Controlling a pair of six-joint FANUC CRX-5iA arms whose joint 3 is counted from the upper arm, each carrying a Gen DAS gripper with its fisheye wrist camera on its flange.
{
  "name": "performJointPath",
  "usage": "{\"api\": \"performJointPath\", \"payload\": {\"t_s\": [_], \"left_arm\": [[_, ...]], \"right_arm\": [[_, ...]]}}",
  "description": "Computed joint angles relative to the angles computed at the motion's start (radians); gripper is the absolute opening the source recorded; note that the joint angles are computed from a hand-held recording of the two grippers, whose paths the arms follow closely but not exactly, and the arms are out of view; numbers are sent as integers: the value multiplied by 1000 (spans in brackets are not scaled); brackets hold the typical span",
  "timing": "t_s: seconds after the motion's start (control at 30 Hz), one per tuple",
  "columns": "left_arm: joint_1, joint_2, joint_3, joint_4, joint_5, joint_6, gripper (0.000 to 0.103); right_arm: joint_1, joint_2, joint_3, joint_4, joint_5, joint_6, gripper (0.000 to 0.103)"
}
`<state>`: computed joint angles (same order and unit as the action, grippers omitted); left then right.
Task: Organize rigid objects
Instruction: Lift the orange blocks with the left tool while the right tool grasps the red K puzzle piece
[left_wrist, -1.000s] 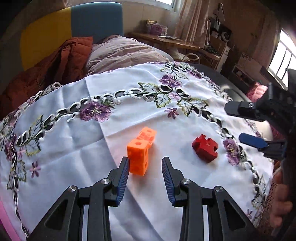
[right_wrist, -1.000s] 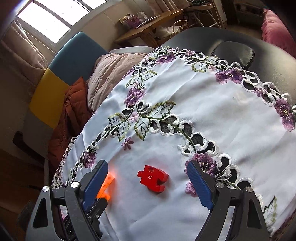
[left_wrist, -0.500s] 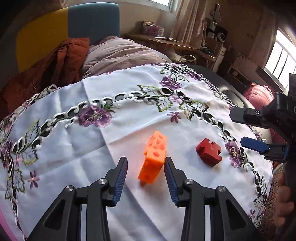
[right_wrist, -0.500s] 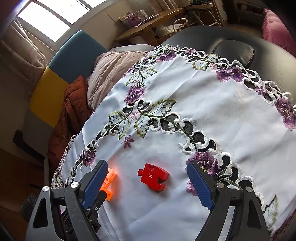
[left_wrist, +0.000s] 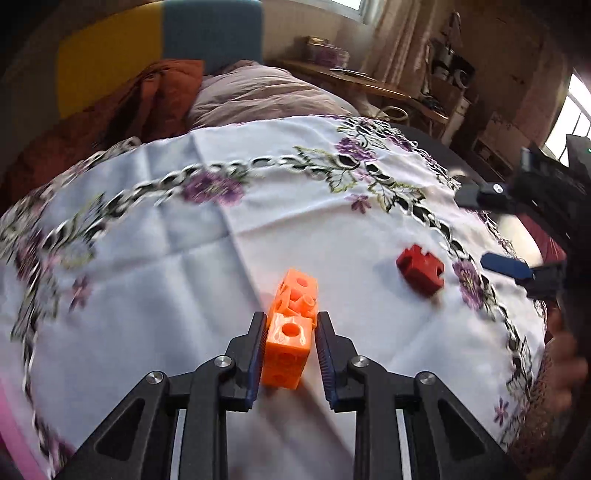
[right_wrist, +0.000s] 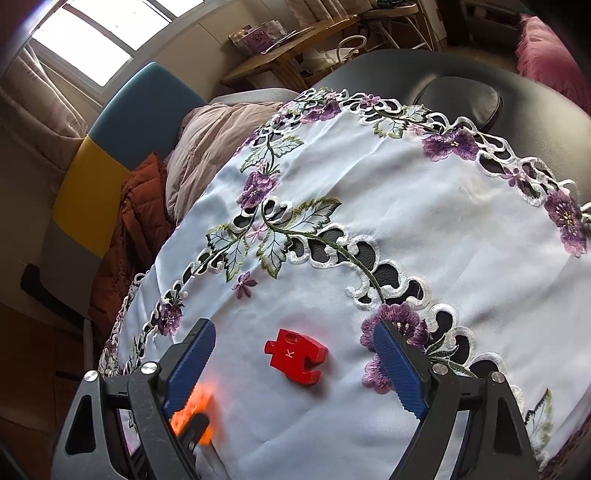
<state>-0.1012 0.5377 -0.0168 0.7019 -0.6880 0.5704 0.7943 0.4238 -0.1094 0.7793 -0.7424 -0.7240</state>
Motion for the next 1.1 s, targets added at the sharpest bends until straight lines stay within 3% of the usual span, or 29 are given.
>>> {"api": "performJointPath", "payload": {"t_s": [0.17, 0.33, 0.67, 0.7, 0.77, 0.83, 1.03, 1.1], "left_arm": [[52, -125, -183, 39, 55, -52, 26], [90, -214, -329, 124, 111, -163, 26], [109, -220, -391, 246, 98, -251, 18], [110, -219, -393, 256, 96, -258, 18], [114, -215, -391, 270, 81, -264, 18], [120, -213, -396, 291, 73, -274, 18], [123, -221, -413, 321, 74, -298, 18], [123, -221, -417, 331, 73, -304, 18]], "right_arm": [[2, 17, 35, -46, -21, 71, 88], [-1, 65, 134, -186, -50, 276, 88], [-35, 275, 538, -445, -417, 961, 88], [-34, 292, 562, -452, -441, 1001, 81], [-29, 327, 618, -483, -490, 1090, 43], [-9, 353, 662, -458, -531, 1115, 43], [12, 351, 690, -542, -368, 1187, 43], [28, 395, 755, -516, -423, 1221, 47]]}}
